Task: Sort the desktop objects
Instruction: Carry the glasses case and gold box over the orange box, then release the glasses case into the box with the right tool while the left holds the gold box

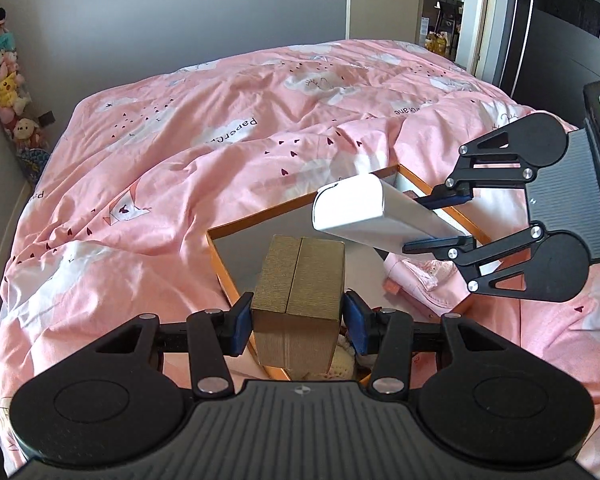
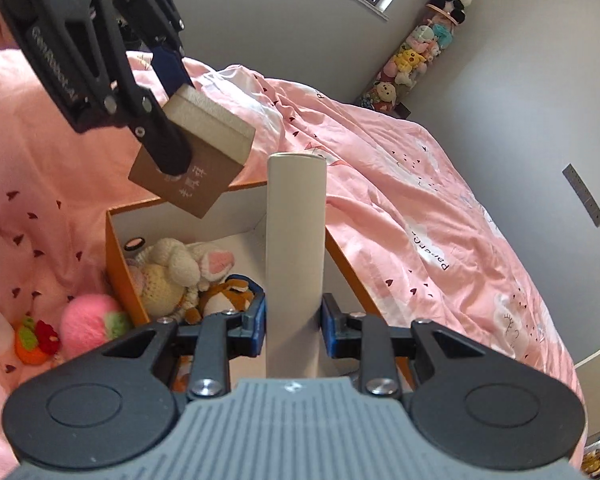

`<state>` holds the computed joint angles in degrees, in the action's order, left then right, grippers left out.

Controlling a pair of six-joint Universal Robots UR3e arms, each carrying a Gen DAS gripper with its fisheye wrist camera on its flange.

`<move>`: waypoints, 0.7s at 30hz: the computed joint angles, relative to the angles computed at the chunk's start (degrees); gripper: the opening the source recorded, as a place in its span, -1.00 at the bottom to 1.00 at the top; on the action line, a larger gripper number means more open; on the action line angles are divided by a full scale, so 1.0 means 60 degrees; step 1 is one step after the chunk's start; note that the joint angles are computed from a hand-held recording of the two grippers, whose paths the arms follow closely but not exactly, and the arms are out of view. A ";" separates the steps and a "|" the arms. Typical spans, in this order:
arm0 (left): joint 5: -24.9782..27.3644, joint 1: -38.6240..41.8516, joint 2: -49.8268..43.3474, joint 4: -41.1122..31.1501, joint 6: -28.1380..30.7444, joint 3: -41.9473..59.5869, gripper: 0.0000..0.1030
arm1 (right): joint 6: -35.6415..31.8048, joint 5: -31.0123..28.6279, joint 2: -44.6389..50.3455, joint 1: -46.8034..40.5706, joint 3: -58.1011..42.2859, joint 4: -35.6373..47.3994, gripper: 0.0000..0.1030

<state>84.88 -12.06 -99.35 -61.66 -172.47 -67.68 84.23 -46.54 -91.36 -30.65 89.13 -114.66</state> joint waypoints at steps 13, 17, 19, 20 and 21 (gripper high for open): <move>-0.0172 0.0520 -0.0621 0.0563 -0.0522 0.0349 0.06 | 0.0738 -0.1754 0.3539 0.2197 -0.1434 -0.3510 -0.41; -0.0235 0.0635 -0.0857 0.0559 -0.0621 0.0578 0.07 | 0.0547 -0.1894 0.4342 0.2627 -0.2052 -0.3445 -0.41; -0.0256 0.0707 -0.0926 0.0567 -0.0712 0.0601 0.06 | 0.0278 -0.1931 0.4629 0.2775 -0.2191 -0.3517 -0.41; -0.0275 0.0750 -0.0969 0.0568 -0.0734 0.0610 0.06 | 0.0085 -0.1962 0.4714 0.2849 -0.2188 -0.3551 -0.41; -0.0283 0.0776 -0.1013 0.0543 -0.0747 0.0642 0.06 | -0.0081 -0.1989 0.4818 0.2896 -0.2230 -0.3578 -0.41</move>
